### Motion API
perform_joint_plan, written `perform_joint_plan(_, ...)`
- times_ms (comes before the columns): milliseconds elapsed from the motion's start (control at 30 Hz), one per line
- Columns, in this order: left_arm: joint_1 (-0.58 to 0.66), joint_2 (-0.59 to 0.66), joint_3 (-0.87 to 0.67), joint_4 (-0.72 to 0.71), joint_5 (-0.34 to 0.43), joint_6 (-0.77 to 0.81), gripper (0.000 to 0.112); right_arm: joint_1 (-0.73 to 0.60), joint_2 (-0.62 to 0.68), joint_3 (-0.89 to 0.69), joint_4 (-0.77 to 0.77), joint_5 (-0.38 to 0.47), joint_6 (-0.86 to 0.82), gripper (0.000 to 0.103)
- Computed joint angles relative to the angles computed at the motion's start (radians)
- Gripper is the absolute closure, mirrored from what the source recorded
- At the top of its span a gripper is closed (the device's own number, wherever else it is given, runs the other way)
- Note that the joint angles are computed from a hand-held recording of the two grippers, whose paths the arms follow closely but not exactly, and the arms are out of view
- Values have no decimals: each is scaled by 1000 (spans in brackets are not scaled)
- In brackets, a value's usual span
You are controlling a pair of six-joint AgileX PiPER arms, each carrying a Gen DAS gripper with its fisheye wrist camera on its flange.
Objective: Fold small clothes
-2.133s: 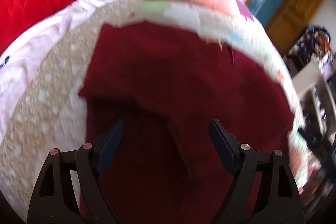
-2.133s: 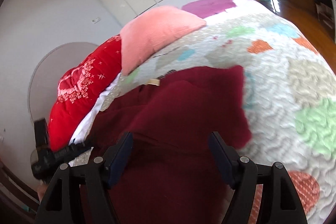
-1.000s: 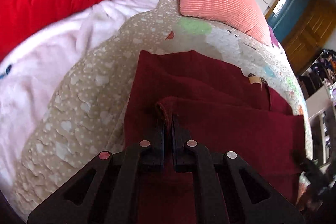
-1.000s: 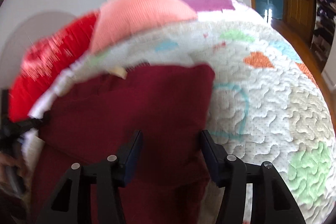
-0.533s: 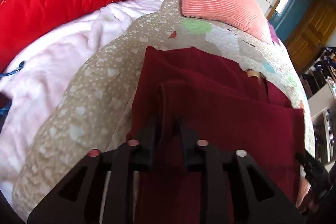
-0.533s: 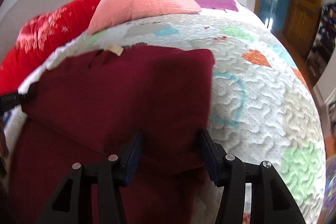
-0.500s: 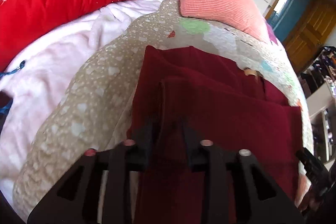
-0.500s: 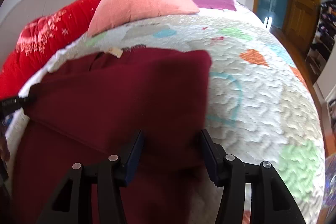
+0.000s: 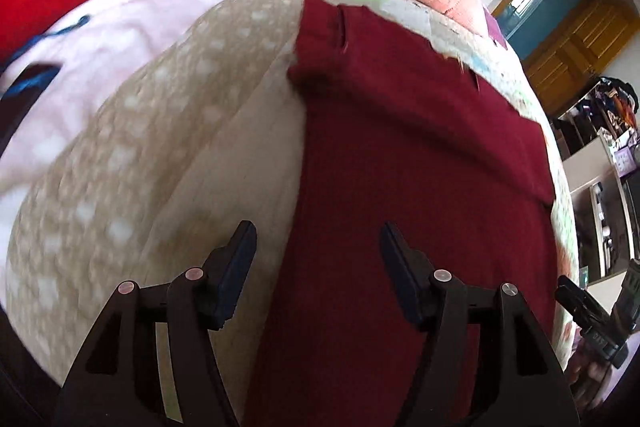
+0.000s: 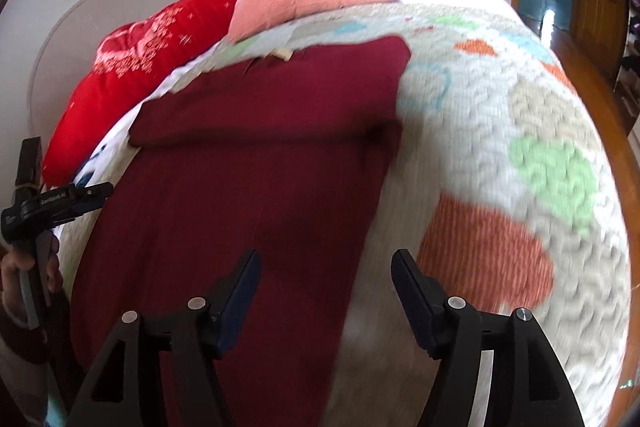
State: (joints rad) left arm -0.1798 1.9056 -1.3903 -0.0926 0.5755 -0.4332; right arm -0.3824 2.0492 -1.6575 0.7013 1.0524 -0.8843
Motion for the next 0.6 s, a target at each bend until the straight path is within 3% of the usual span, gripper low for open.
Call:
perform_joint_plan(133,-31,-32,80,53,-29,-56,48,-24,-32,119,58,-1,-67,37)
perform_joint_plan(167,-48,-31,83,106,-31,-97,48,-16,-52,174,70,-56,-93,47)
perform_joint_plan(200,-67,-30,80,165,-25,-147,48,-4,-73,212,70,-109,-112,65)
perform_joint_plan(233,-76,-29,73,188,-13,-167,48,9,-91,240,75,-149,-140,73)
perform_joint_plan(267,-80,-29,71,189,-6,-171,48,11,-96,244,87,-150,-152,89)
perform_joint_plan(300,-79,-33,75,175,-4,-160,48,11,-101,245,101,-149,-157,94)
perform_joint_plan(433,-68,-78,145,133,-38,-133,48,13,-139,285,74,-233,-159,96)
perform_joint_plan(600,-89,-104,183,204,-36,-216,48,17,-141,287,46,-250,-129,96)
